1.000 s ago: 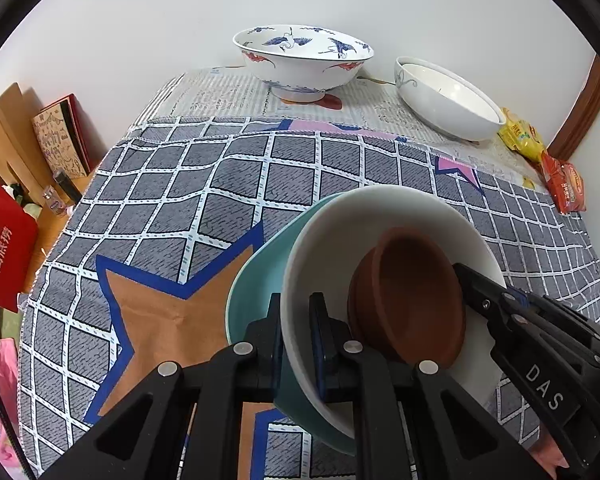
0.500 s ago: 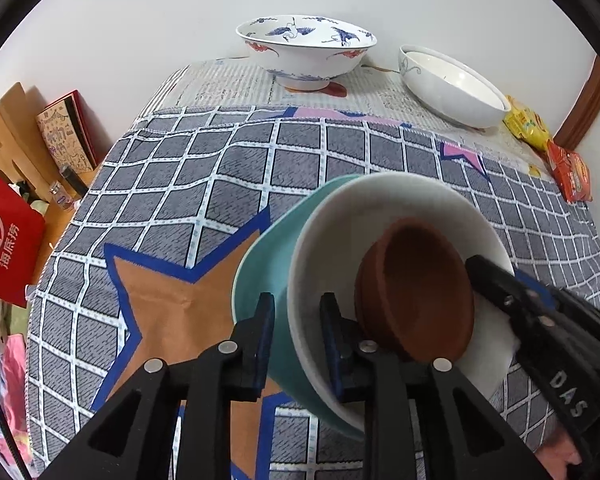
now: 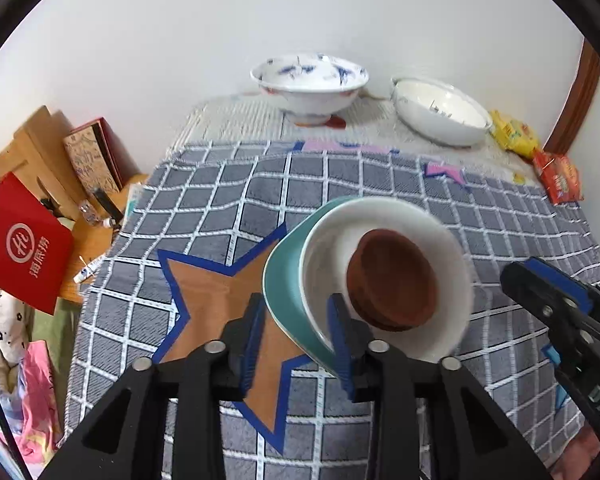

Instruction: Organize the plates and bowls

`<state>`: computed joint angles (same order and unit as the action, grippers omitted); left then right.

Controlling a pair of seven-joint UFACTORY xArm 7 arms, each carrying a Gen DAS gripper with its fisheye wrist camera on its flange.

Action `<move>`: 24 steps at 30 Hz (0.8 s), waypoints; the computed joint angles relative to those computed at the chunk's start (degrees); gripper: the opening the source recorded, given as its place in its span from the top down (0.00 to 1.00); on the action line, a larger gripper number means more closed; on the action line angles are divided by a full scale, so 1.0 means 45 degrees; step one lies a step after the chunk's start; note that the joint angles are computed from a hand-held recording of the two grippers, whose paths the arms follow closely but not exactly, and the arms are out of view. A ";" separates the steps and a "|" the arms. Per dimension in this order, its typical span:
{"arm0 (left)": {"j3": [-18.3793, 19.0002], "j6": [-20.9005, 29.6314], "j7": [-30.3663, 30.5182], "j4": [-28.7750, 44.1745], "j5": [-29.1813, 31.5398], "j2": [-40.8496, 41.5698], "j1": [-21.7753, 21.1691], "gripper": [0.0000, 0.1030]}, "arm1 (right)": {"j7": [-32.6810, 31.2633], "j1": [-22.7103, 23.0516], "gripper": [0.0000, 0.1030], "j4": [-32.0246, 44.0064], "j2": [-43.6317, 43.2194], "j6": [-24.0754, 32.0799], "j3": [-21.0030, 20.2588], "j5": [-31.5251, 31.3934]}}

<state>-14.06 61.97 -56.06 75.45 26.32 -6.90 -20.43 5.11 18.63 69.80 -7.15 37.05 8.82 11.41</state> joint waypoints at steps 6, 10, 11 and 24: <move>-0.0631 0.0141 -0.0413 0.0720 0.0766 -0.0161 -0.0459 0.57 | 0.0754 -0.0508 0.51 -0.1081 -0.2215 0.0145 -0.0018 -0.1345; -0.1054 0.0374 -0.0801 0.1407 0.1220 0.0033 -0.0915 0.51 | 0.1388 -0.1149 0.47 -0.1722 -0.3500 0.0564 0.0098 -0.2502; -0.1159 0.0557 -0.0979 0.1588 0.1422 0.0124 -0.1050 0.49 | 0.1445 -0.1266 0.46 -0.1908 -0.3856 0.0737 0.0047 -0.2644; -0.1499 0.1649 -0.2202 0.3743 0.2850 0.1574 -0.3366 0.31 | 0.1389 -0.2632 0.27 -0.3960 -0.7219 0.1516 -0.0314 -0.3594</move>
